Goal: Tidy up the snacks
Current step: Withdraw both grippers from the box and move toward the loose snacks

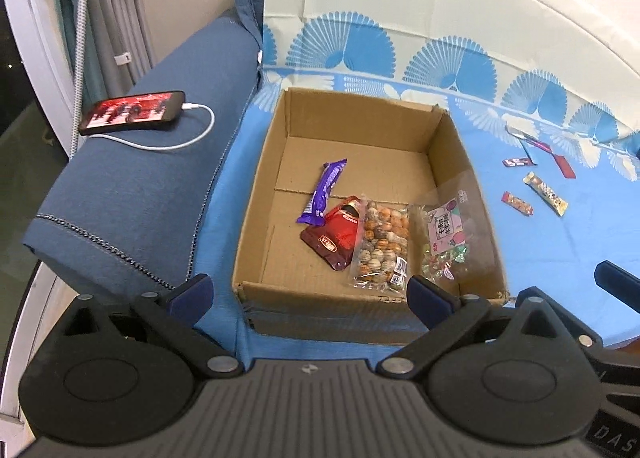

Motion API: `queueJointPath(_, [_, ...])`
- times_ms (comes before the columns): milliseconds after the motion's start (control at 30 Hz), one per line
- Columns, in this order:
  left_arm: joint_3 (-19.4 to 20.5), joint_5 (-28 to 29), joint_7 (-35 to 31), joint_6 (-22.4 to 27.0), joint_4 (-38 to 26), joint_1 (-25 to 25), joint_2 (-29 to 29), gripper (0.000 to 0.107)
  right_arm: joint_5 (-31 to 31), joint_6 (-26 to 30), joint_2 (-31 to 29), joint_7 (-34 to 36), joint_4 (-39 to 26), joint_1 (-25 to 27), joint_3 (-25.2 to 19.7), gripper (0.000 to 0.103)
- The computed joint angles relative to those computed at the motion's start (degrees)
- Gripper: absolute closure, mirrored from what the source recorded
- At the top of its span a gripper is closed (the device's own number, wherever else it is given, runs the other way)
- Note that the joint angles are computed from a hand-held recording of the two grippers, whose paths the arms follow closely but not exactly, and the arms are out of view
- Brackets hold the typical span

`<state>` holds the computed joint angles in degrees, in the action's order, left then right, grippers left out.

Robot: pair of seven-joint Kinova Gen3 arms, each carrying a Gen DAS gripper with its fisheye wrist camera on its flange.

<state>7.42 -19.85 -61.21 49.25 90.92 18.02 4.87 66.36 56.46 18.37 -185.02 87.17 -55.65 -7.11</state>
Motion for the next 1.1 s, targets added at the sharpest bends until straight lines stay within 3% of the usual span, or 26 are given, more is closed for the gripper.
queueJointPath(400, [1.09, -1.84, 1.52, -0.90, 1.94, -0.18, -2.87, 0.005, 3.21, 2.34, -0.85, -2.06, 1.09, -1.73, -1.30, 0.008])
queueJointPath(1100, [1.38, -2.14, 1.22, -0.59, 1.56, -0.36, -2.43, 0.005, 2.56, 2.05, -0.73, -1.72, 0.80, -1.47, -1.45, 0.007])
